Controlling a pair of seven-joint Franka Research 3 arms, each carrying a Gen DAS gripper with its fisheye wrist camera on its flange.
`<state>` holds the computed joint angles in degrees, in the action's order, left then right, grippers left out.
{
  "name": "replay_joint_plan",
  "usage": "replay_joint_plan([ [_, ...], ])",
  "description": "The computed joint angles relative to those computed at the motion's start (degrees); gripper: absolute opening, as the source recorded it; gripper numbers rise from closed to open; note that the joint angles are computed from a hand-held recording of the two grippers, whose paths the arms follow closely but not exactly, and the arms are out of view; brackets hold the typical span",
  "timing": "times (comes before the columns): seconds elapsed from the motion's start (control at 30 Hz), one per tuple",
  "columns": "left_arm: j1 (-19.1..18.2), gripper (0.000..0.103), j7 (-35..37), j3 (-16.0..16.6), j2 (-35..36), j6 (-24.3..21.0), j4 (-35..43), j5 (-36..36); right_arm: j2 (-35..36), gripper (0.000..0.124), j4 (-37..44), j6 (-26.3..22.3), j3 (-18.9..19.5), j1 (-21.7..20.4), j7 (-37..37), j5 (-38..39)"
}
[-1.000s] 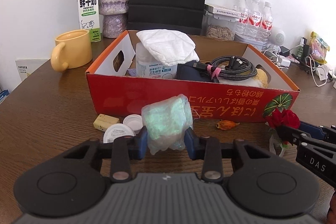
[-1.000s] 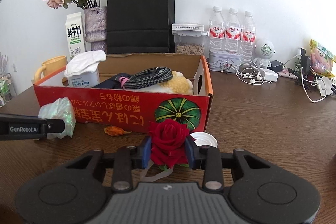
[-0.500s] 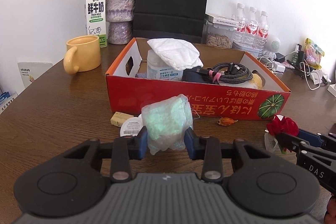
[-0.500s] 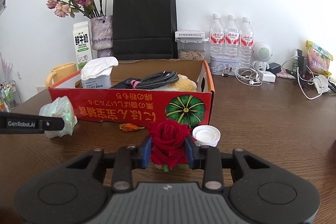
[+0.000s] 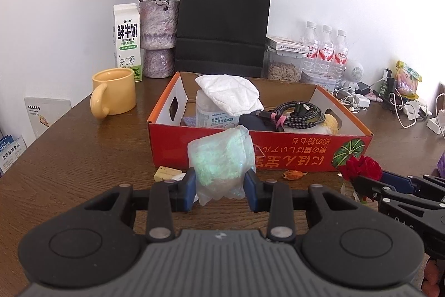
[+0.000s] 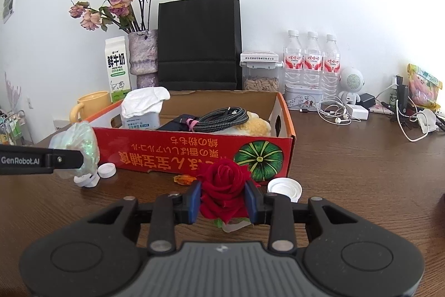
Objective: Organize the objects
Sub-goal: 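Carry the bag into the box with the left gripper while the right gripper carries the rose there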
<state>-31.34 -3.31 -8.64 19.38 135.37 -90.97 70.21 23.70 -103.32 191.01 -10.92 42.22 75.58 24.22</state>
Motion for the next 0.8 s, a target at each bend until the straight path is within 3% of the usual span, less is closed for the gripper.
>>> replay_joint_plan([
  [0.4,-0.3,0.036,1.1,0.7,1.5,1.0,3.2,1.7,2.0,0.032,4.8,-0.2,0.7,-0.4,-0.5,-0.8],
  [0.8,-1.1,0.036,4.9,3.5,7.4,3.9,12.3,0.7,8.7,0.032,16.5,-2.8,-0.3,-1.1,1.8,-3.7],
])
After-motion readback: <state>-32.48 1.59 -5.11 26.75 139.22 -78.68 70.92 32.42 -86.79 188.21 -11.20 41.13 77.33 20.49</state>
